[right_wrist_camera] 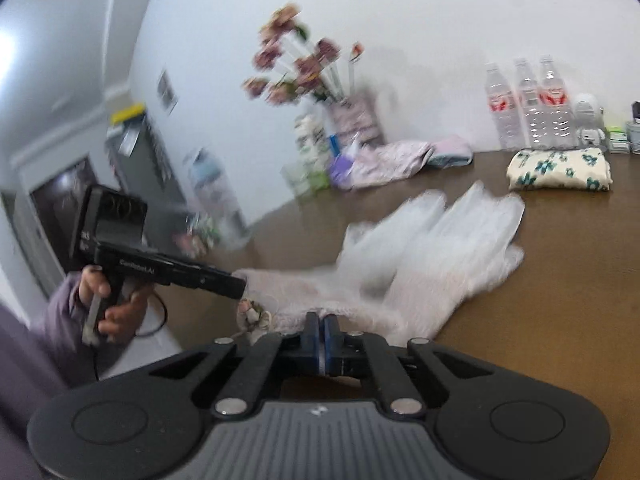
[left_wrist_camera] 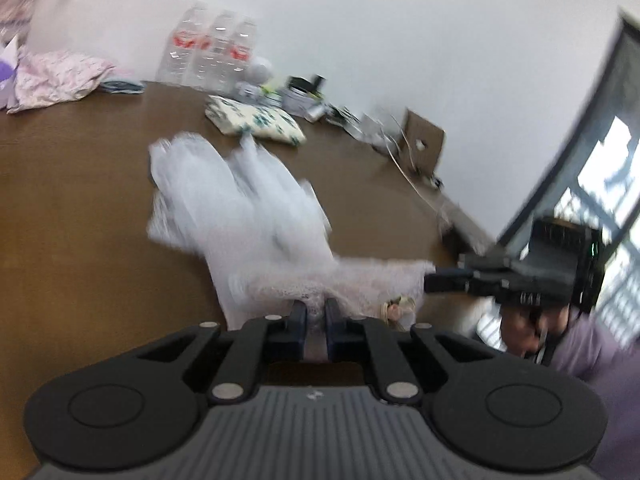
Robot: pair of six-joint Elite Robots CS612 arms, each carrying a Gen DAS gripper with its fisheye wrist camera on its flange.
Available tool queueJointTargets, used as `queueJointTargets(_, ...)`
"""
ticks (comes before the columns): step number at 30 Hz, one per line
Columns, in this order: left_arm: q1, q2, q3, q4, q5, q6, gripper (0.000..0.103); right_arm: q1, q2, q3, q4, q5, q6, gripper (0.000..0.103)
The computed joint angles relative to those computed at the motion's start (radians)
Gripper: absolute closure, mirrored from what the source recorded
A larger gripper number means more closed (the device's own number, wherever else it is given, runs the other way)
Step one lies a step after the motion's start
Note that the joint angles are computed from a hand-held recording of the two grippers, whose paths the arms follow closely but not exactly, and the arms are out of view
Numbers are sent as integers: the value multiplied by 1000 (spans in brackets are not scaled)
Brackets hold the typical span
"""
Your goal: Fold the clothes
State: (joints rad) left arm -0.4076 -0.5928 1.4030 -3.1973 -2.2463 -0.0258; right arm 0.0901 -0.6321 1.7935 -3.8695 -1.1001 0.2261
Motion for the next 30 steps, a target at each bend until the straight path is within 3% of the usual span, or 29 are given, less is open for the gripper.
queueJointTargets(4,-3,69,-220,191,30,-96,97,-16,8,-115,118,-71,68,102)
queueJointTargets(7,-14,161,-405,302,109,-206,94,-11,37,-226,267,-217,96,101)
queueJointTargets(9,-18,208,-476,334,147,-250,85,-3,60,-276,313,-298,104,93)
queueJointTargets(11,-15,210,-455,286,167,-306,63,0,65,-279,312,-344,120,92)
queueJointTargets(14,4,197,-371,97,80,-344,44,14,55,-236,236,-419,53,86)
queueJointTargets(17,-16,169,-311,2,119,-246,41,28,63,-242,193,-392,-50,87)
queueJointTargets(20,-62,153,-281,-25,268,-65,43,39,89,-305,285,-381,-60,87)
queueJointTargets(22,-78,140,-260,34,325,16,58,45,86,-318,395,-388,-66,89)
queueJointTargets(25,-80,135,-217,25,345,41,56,51,82,-297,426,-380,-94,89)
queueJointTargets(30,-67,142,-197,-147,303,-8,46,53,80,-271,276,-405,-66,86)
